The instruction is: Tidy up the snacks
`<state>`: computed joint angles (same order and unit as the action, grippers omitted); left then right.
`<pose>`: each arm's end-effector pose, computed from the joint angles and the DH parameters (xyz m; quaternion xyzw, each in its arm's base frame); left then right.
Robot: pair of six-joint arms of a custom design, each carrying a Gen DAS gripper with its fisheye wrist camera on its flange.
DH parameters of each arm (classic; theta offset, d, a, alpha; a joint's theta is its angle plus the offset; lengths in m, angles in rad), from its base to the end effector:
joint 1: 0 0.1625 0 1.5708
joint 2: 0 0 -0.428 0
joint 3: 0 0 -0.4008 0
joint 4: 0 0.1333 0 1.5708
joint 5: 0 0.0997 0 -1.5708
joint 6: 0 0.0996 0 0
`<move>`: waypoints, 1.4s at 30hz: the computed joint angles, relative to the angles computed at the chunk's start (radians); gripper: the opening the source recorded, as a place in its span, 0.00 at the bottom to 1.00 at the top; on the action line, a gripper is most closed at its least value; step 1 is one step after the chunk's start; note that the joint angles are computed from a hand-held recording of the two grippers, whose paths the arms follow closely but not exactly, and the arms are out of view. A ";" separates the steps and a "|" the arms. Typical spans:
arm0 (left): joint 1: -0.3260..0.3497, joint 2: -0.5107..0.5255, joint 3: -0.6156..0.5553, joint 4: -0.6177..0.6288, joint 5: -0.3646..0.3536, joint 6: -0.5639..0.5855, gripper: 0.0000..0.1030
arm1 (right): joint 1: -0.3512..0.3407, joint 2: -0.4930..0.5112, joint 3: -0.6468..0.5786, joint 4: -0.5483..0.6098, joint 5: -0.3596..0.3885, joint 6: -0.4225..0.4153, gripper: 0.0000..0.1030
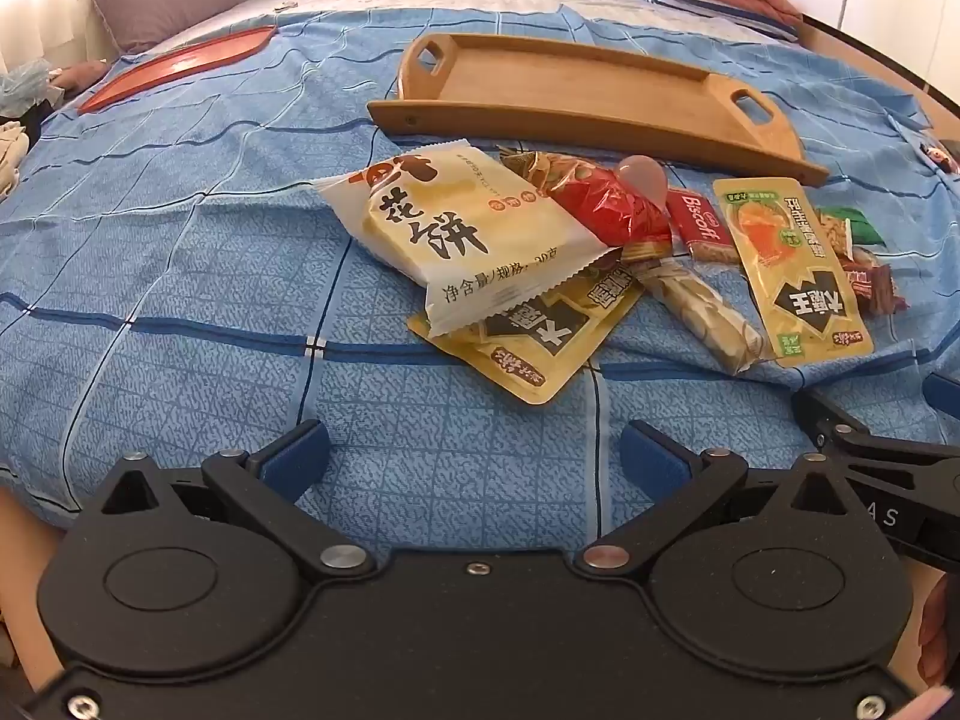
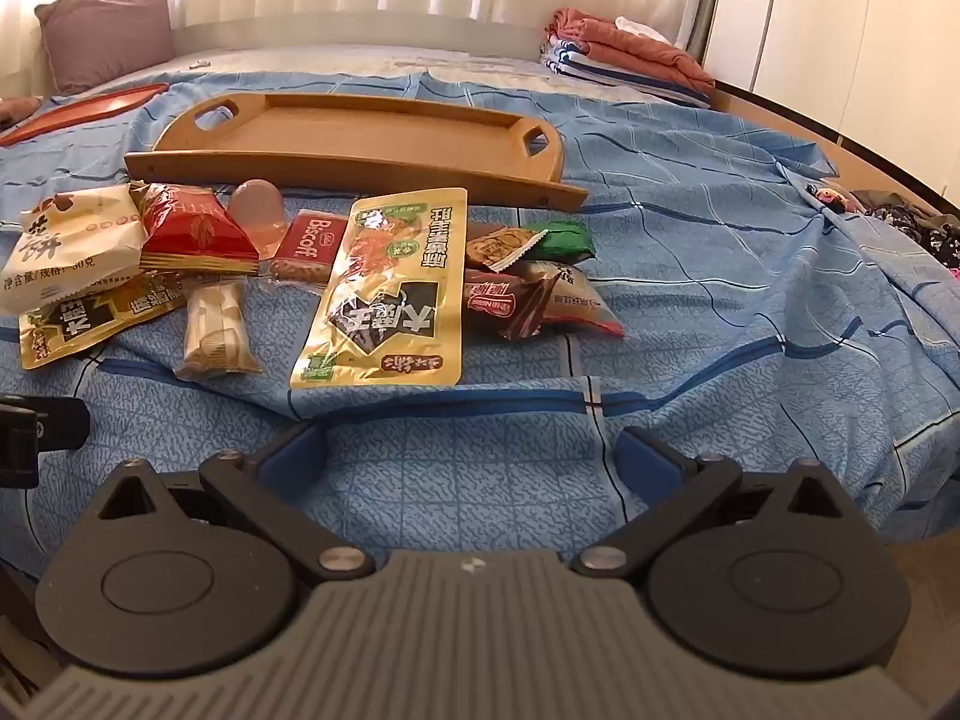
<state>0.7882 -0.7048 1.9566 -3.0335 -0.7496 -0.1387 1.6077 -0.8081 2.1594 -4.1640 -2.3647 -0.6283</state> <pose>-0.2511 -0.5449 0.0137 0.2486 0.8782 -0.2629 0.3127 0.0800 -0.4786 0.1526 0.0323 -0.7824 0.4217 0.4572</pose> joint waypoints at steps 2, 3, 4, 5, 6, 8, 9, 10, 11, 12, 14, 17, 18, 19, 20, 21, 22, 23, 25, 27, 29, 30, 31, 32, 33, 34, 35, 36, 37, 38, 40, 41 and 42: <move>-0.001 0.000 0.000 -0.001 0.002 -0.001 1.00 | 0.000 0.002 -0.001 -0.002 0.000 -0.002 1.00; -0.001 0.001 0.001 -0.003 0.002 -0.001 1.00 | 0.000 0.002 -0.002 -0.003 0.000 -0.003 1.00; -0.002 0.001 0.003 -0.005 0.002 -0.001 1.00 | 0.000 0.003 -0.002 -0.004 0.000 -0.002 1.00; -0.002 0.001 0.004 -0.007 0.002 -0.002 1.00 | 0.001 0.004 -0.003 -0.006 0.000 -0.003 1.00; -0.002 0.000 0.006 -0.009 0.001 -0.003 1.00 | 0.001 0.004 -0.003 -0.007 0.000 -0.003 1.00; -0.003 -0.002 0.009 -0.012 0.000 -0.006 1.00 | 0.001 0.006 -0.004 -0.009 -0.001 -0.003 1.00; -0.001 0.000 0.001 0.002 0.001 -0.003 1.00 | 0.002 0.006 -0.004 -0.011 -0.001 -0.004 1.00; -0.001 -0.001 0.000 0.004 0.001 -0.001 1.00 | 0.003 0.003 -0.006 0.004 -0.005 -0.001 1.00; -0.001 0.000 0.001 0.002 0.002 0.000 1.00 | 0.003 0.003 -0.005 0.002 -0.004 -0.001 1.00; -0.001 0.000 0.002 0.000 0.001 0.001 1.00 | 0.002 0.003 -0.004 0.000 -0.002 -0.002 1.00; -0.002 -0.001 0.002 0.000 0.001 0.001 1.00 | 0.003 0.004 -0.005 0.001 -0.006 -0.003 1.00; -0.002 -0.003 0.005 0.001 0.001 0.000 1.00 | 0.003 0.005 -0.004 -0.001 -0.006 -0.003 1.00; -0.002 -0.007 0.008 0.002 0.001 -0.001 1.00 | 0.003 0.005 -0.004 -0.003 -0.006 -0.004 1.00; -0.003 -0.005 0.007 0.001 0.002 0.000 1.00 | 0.003 0.006 -0.003 -0.005 -0.006 -0.004 1.00; -0.002 -0.005 0.007 0.001 0.002 0.000 1.00 | 0.004 0.006 -0.003 -0.005 -0.006 -0.004 1.00; -0.003 -0.006 0.008 0.000 0.003 0.001 1.00 | 0.004 0.006 -0.003 -0.005 -0.006 -0.004 1.00; -0.003 -0.006 0.008 0.001 0.003 0.000 1.00 | 0.004 0.006 -0.003 -0.006 -0.006 -0.005 1.00; -0.001 0.000 0.002 -0.002 0.003 0.003 1.00 | 0.004 0.007 -0.003 -0.007 -0.006 -0.006 1.00; -0.001 0.000 0.002 -0.002 0.003 0.003 1.00 | 0.003 0.008 -0.002 -0.015 -0.003 -0.011 1.00; -0.001 0.000 0.003 -0.003 0.003 0.003 1.00 | 0.002 0.008 -0.001 -0.018 -0.001 -0.013 1.00; -0.001 0.001 0.002 -0.002 0.003 0.004 1.00 | 0.003 0.008 0.000 -0.018 -0.001 -0.013 1.00; -0.001 0.001 0.002 -0.002 0.003 0.004 1.00 | 0.003 0.009 0.000 -0.020 -0.001 -0.014 1.00; -0.001 0.000 0.002 -0.001 0.003 0.004 1.00 | 0.004 0.009 0.000 -0.021 -0.002 -0.014 1.00; -0.001 0.000 0.002 -0.001 0.003 0.004 1.00 | 0.005 0.009 0.000 -0.021 -0.003 -0.014 1.00; -0.001 0.000 0.002 -0.001 0.003 0.003 1.00 | 0.007 0.009 -0.001 -0.020 -0.005 -0.014 1.00; -0.001 0.000 0.002 -0.001 0.003 0.003 1.00 | 0.003 0.010 0.001 -0.024 -0.001 -0.015 1.00; -0.001 0.000 0.002 -0.001 0.003 0.003 1.00 | 0.003 0.010 0.001 -0.024 -0.001 -0.015 1.00; -0.002 0.000 0.002 -0.002 0.003 0.003 1.00 | 0.003 0.010 0.001 -0.024 -0.001 -0.015 1.00; -0.001 0.001 0.002 -0.003 0.004 0.004 1.00 | 0.003 0.010 0.001 -0.024 -0.001 -0.016 1.00; -0.001 0.001 0.002 -0.003 0.004 0.004 1.00 | 0.004 0.010 0.002 -0.025 -0.002 -0.016 1.00; -0.001 0.001 0.002 -0.003 0.004 0.004 1.00 | 0.004 0.010 0.002 -0.025 -0.002 -0.016 1.00; -0.001 0.001 0.002 -0.003 0.004 0.004 1.00 | 0.005 0.010 0.001 -0.026 -0.002 -0.016 1.00; -0.001 0.000 0.002 -0.003 0.003 0.005 1.00 | 0.004 0.011 0.001 -0.027 -0.002 -0.017 1.00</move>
<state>0.7869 -0.7044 1.9590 -3.0368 -0.7461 -0.1342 1.6121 -0.7974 2.1607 -4.1907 -2.3670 -0.6449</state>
